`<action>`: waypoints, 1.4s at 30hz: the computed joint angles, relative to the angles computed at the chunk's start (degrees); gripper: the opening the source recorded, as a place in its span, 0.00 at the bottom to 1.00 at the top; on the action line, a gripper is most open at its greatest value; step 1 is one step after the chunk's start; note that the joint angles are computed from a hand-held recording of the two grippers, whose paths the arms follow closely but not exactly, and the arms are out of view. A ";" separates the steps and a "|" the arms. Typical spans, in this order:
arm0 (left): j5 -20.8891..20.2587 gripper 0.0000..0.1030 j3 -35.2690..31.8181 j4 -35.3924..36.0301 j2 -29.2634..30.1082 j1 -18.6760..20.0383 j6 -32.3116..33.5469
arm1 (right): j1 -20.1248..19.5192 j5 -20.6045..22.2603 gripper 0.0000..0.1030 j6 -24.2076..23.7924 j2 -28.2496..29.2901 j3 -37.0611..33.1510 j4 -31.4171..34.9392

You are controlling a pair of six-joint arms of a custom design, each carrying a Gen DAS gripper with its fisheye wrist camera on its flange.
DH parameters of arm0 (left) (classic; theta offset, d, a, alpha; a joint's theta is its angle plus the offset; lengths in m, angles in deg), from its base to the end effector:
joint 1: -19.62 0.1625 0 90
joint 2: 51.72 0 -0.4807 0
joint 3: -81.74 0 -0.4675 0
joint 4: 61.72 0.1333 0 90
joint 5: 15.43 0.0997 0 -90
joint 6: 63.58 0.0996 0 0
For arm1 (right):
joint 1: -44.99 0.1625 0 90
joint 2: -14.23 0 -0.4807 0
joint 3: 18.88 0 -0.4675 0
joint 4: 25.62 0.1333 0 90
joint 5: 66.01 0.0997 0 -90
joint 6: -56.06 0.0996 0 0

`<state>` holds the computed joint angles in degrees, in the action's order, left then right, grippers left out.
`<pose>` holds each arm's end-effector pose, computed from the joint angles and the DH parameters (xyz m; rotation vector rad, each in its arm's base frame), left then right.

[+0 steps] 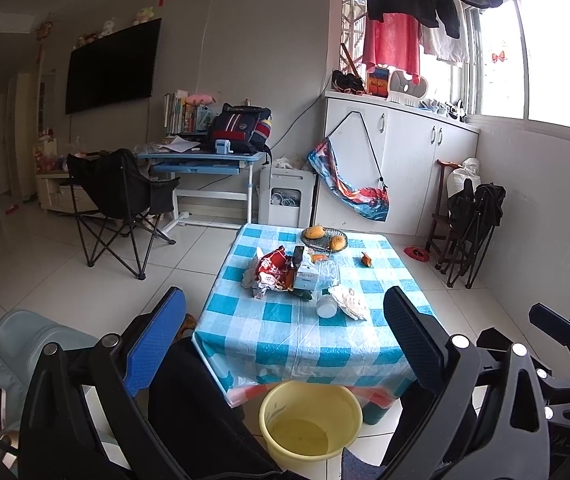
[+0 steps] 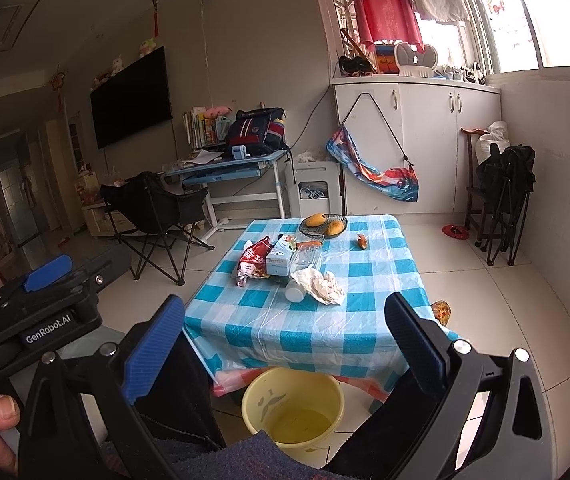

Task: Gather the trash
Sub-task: 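Move both grippers toward the table items, then grasp the crumpled white tissue with the right gripper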

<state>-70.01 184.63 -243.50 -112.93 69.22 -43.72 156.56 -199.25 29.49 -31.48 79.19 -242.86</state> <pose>-0.3127 -0.6621 0.2973 0.8999 2.2681 -1.2473 0.3242 -0.6431 0.2137 0.2541 -2.0145 1.4527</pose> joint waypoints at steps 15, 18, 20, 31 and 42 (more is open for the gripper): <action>0.27 0.93 -3.83 7.40 3.22 2.30 -1.71 | -2.94 -0.74 0.93 -0.44 0.99 -3.04 4.17; 0.75 0.93 -5.66 9.11 4.91 2.79 -1.61 | -4.16 -0.03 0.93 -0.52 1.29 -4.32 5.90; 1.20 0.93 -6.92 10.36 6.13 3.21 -1.50 | -5.08 0.34 0.93 -0.35 1.73 -5.47 7.48; 2.81 0.93 -14.18 18.67 12.77 5.24 -2.75 | -9.57 2.48 0.93 4.19 2.97 -9.91 17.42; 3.15 0.93 -21.52 24.32 18.03 7.34 -4.85 | -12.89 3.54 0.93 5.75 4.87 -15.39 25.36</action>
<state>-66.87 163.11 -219.19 -94.90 76.57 -48.57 143.66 -195.71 35.24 -26.61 63.79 -217.50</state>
